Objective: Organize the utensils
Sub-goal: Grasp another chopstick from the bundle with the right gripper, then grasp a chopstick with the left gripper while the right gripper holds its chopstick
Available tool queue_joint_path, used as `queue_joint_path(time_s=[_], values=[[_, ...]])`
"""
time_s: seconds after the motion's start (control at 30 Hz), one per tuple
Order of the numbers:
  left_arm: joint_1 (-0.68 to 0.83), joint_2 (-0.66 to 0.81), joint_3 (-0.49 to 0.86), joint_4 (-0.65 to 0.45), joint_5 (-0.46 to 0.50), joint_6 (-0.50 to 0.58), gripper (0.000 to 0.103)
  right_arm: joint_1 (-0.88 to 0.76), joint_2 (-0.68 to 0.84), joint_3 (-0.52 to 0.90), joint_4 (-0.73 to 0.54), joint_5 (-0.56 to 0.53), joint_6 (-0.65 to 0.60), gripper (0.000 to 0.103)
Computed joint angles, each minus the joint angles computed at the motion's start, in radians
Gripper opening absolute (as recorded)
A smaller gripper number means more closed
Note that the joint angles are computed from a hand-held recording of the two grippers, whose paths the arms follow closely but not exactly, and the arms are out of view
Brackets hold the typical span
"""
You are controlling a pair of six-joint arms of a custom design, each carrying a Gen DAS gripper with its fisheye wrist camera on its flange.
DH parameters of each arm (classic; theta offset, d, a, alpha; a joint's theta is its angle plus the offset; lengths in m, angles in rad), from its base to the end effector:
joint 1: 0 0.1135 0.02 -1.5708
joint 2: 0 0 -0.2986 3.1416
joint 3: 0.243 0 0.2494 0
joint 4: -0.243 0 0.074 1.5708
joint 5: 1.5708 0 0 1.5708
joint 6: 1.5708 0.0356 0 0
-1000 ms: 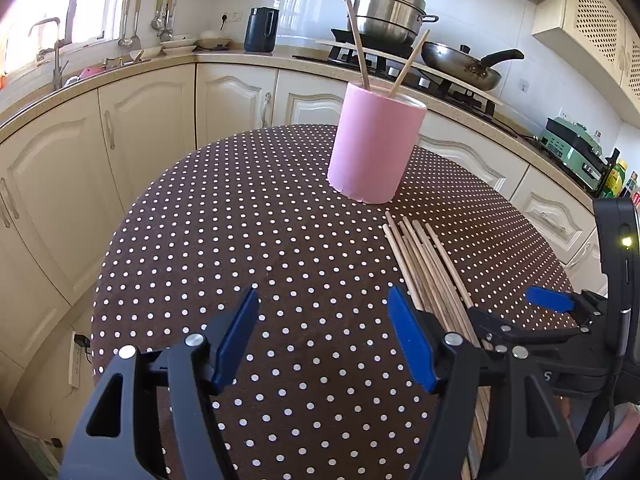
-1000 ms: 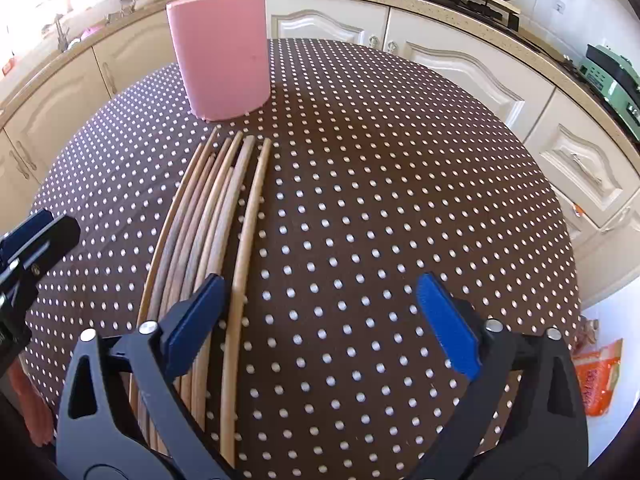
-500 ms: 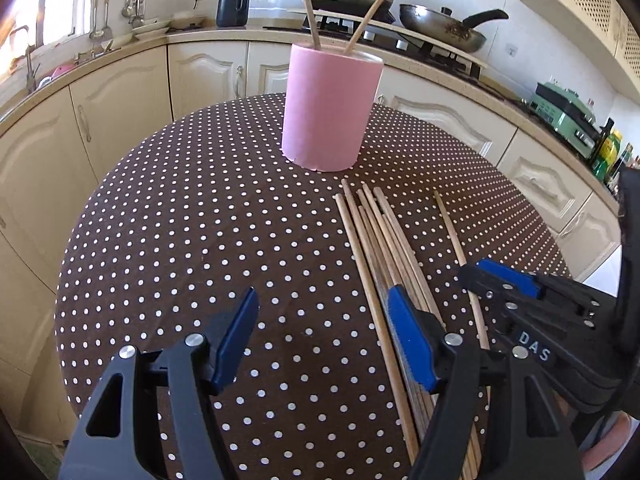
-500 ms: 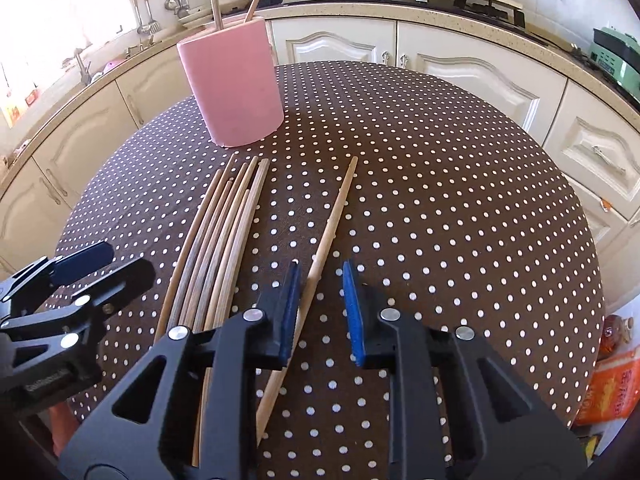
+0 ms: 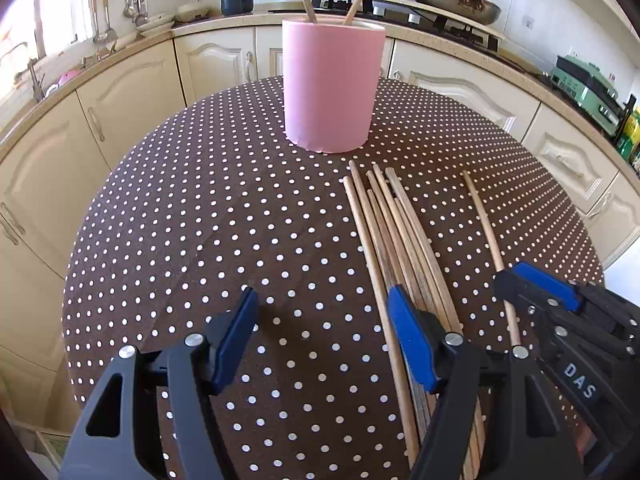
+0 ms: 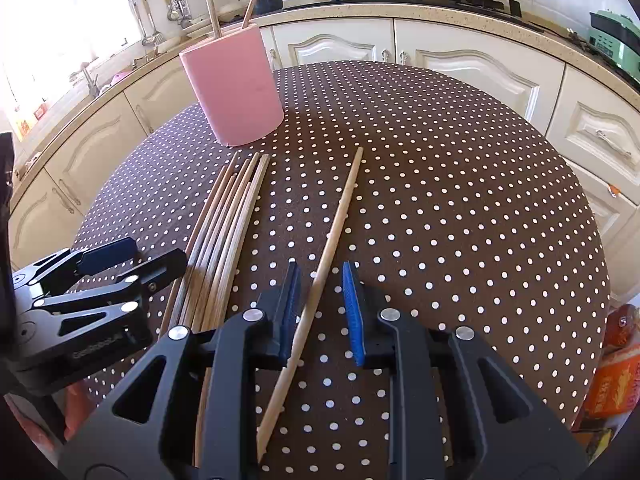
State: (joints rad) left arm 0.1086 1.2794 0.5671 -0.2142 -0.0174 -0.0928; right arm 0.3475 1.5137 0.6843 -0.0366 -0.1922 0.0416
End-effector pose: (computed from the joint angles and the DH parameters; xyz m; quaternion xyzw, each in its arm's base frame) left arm 0.2211 0.0247 0.1991 -0.0981 0.9434 0.0108 0.3165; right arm 0.2622 0.1022 0.1906 -0.1751 0.9183 0.1548 0.3197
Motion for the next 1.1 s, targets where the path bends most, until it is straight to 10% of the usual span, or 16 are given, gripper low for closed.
queue_joint_path(time_s=[0.73,0.9,1.1], values=[[-0.076,0.087,0.073,-0.020,-0.119,-0.059,0.050,0.042,-0.031,-0.013,-0.015,0.058,-0.013,0.022],[-0.063,0.063,0.047,0.009,-0.140,-0.053,0.009,0.035,-0.029,-0.011,-0.022,0.050,-0.039,0.019],[0.014,-0.005,-0.001,0.010,-0.025,0.071,0.009,-0.005,-0.041,0.016,-0.113,-0.028,-0.141,0.018]])
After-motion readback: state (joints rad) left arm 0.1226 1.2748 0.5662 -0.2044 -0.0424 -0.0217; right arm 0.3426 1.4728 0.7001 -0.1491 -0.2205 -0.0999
